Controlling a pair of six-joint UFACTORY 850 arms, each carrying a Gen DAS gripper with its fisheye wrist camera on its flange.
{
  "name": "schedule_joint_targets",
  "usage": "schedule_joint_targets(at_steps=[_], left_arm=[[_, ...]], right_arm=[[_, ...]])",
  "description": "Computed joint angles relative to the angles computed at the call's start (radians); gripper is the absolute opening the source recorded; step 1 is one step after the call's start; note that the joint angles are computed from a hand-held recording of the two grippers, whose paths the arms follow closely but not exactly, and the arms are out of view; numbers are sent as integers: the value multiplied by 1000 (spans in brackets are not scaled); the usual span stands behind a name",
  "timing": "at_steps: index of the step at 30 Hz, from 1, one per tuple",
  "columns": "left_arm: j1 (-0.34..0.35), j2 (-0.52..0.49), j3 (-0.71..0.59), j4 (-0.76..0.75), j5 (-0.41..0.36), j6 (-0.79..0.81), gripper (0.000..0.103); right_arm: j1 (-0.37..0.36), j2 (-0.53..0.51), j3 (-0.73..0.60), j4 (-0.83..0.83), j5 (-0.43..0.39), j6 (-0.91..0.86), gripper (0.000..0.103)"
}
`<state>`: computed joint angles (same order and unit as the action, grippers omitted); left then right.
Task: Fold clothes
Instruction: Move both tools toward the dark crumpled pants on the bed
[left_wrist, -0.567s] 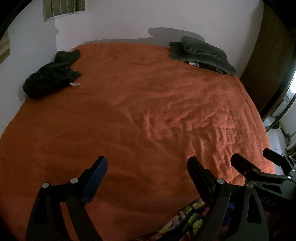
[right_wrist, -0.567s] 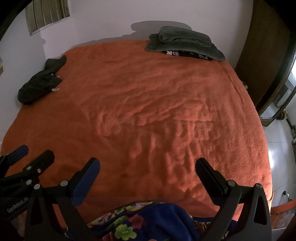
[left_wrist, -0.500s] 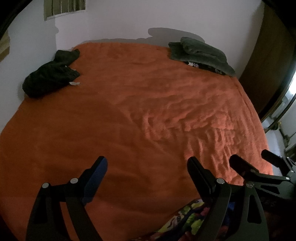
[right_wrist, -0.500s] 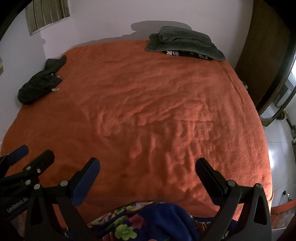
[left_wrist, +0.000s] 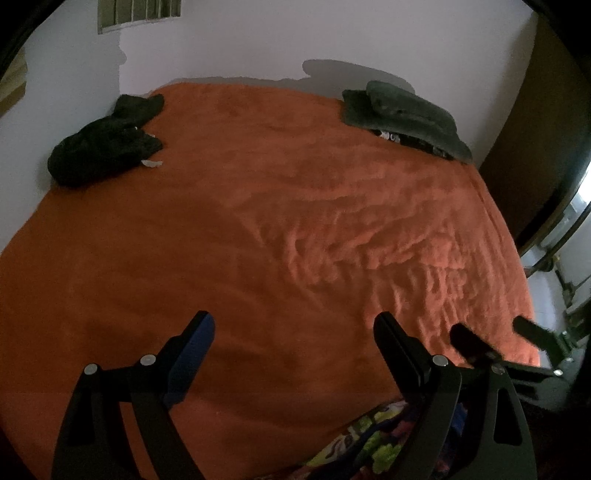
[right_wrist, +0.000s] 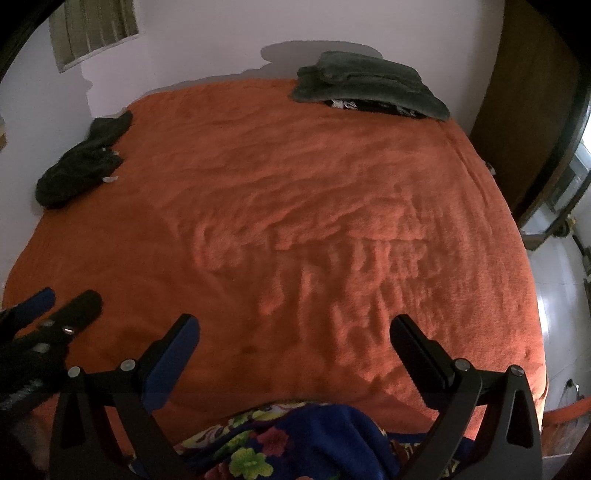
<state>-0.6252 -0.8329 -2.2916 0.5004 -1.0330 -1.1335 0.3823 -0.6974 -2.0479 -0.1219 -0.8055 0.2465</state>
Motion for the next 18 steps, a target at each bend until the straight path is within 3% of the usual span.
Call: schedule_joint_targets(at_steps=[10, 14, 18], left_arm=[[7, 54, 86, 29, 22, -28, 89], [6, 43, 67, 32, -4, -42, 89], [2, 51, 81, 71, -2, -122, 89]], right_arm=[[6, 14, 5, -35, 13, 54, 103], [6, 26, 17, -32, 28, 53, 103], [-4, 35, 25, 24, 53, 25, 103]])
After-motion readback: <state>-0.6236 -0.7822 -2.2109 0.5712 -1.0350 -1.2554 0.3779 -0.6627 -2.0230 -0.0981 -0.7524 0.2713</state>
